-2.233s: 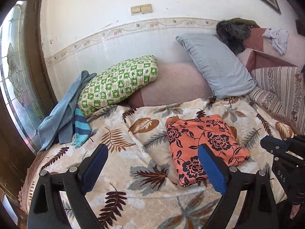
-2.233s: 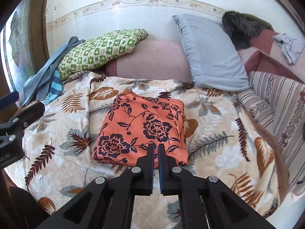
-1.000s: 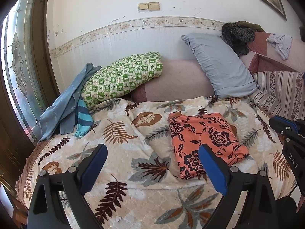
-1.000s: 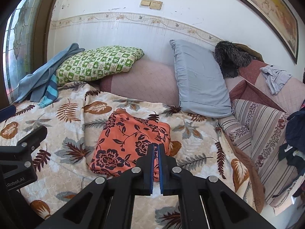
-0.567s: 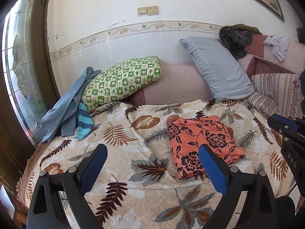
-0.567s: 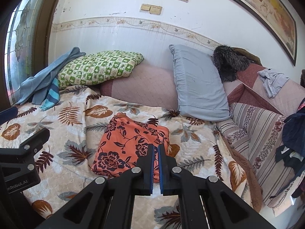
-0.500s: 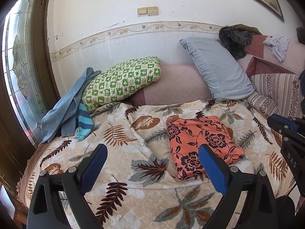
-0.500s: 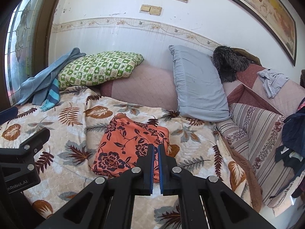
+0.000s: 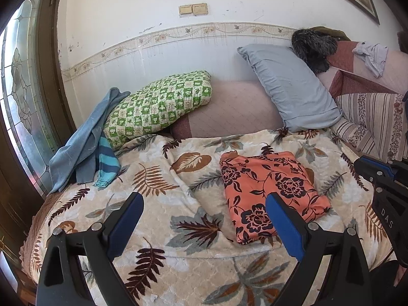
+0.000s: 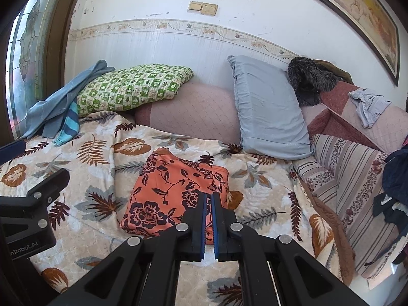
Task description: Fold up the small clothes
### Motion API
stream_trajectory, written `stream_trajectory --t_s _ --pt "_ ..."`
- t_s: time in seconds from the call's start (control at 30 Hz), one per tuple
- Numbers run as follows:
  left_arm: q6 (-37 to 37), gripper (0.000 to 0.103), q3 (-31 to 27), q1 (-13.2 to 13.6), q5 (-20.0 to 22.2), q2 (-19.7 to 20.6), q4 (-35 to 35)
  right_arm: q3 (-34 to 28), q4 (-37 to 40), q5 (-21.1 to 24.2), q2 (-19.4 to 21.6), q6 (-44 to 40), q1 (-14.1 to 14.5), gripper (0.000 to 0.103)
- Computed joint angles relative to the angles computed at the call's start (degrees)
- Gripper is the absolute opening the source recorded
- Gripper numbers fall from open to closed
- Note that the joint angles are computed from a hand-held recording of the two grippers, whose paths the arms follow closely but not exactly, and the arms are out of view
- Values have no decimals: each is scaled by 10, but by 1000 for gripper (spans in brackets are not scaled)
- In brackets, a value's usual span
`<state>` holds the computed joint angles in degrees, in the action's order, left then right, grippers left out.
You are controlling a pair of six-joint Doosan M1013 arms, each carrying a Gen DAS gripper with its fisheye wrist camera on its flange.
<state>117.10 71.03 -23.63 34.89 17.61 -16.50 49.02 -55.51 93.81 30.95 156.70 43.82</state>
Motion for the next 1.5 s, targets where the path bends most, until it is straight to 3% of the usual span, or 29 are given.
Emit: stream_trajectory --t_s 0.2,0.33,0.43,0.57,0.73,0.9,1.0,1.17,1.5 --pt "-87 96 -54 -14 22 63 74 66 63 -60 -27 51 -50 6" --pt "-157 96 -106 -24 66 117 104 126 116 -143 -52 115 -96 6" --pt "-167 96 -117 -29 66 137 108 174 140 -225 -66 154 -120 6" --pt "-164 96 -139 -36 83 158 124 199 252 -309 -64 137 -156 6" --pt "-152 96 -149 -37 83 170 125 185 341 -287 -43 96 -177 6" --pt "-147 96 -151 -37 89 174 124 201 339 -308 -50 93 -177 6" --pt "-140 96 -138 -39 70 168 125 210 339 -325 -56 104 -178 6" --pt "-128 96 -126 -42 55 163 127 209 329 -321 -55 105 -176 6" --pt "-124 96 -134 -42 64 172 116 215 324 -332 -56 108 -176 6"
